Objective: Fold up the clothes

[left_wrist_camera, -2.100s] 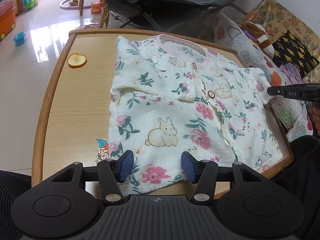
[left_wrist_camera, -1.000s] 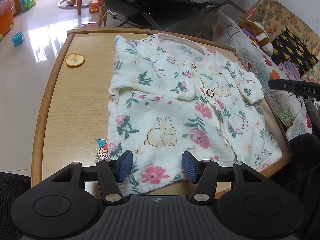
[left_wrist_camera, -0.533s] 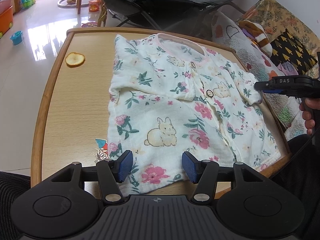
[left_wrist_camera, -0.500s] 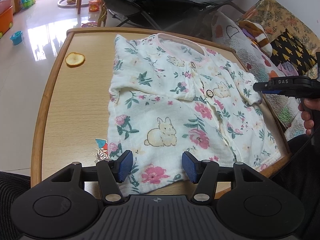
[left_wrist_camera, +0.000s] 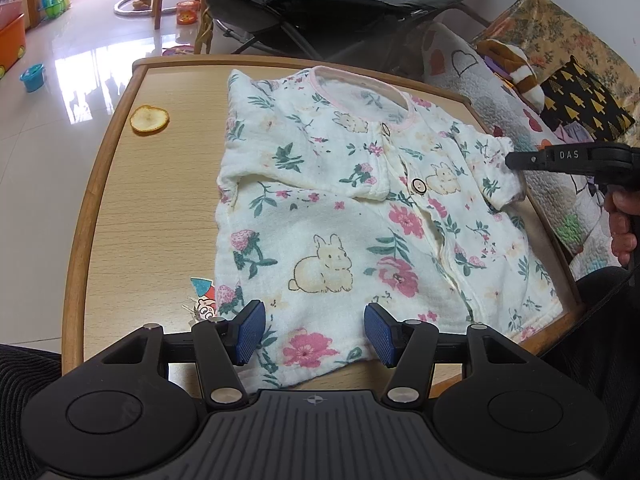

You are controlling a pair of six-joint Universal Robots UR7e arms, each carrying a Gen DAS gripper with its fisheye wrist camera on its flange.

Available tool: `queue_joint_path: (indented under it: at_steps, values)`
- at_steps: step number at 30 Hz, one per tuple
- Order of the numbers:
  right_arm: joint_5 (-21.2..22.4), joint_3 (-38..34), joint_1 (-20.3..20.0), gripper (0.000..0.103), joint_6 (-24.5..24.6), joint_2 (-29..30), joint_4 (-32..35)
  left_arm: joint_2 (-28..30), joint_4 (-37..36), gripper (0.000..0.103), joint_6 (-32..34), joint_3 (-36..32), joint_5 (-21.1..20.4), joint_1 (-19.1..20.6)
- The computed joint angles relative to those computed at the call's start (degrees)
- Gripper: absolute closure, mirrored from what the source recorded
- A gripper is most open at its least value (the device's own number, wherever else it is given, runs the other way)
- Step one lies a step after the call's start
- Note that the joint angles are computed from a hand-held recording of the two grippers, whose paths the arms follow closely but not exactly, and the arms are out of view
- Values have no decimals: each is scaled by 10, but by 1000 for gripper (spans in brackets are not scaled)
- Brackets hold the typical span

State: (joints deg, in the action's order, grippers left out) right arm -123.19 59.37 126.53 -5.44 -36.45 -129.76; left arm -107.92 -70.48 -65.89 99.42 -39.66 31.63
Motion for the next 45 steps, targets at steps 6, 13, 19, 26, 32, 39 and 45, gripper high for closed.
queue_joint_path:
  at_steps: [6, 13, 19, 26, 32, 39, 45]
  values:
    - [24, -26, 13, 100, -46, 26, 8, -3, -6, 45, -2, 3, 0, 0]
    - [38, -47, 20, 100, -61, 48, 34, -4, -9, 45, -1, 5, 0, 0]
    - [39, -56, 22, 100, -56, 65, 52, -3, -7, 45, 1, 4, 0, 0]
    - [48, -71, 29, 100, -56, 78, 47, -2, -4, 45, 2, 2, 0, 0]
    - [35, -94, 31, 99, -53, 93, 80, -2, -5, 44, 4, 2, -1, 0]
    - [30, -49, 38, 95, -42, 52, 35, 16, 24, 43, 15, -12, -4, 0]
    - [-29, 34, 48, 76, -33, -2, 9, 42, 71, 39, 2, -28, 1, -2]
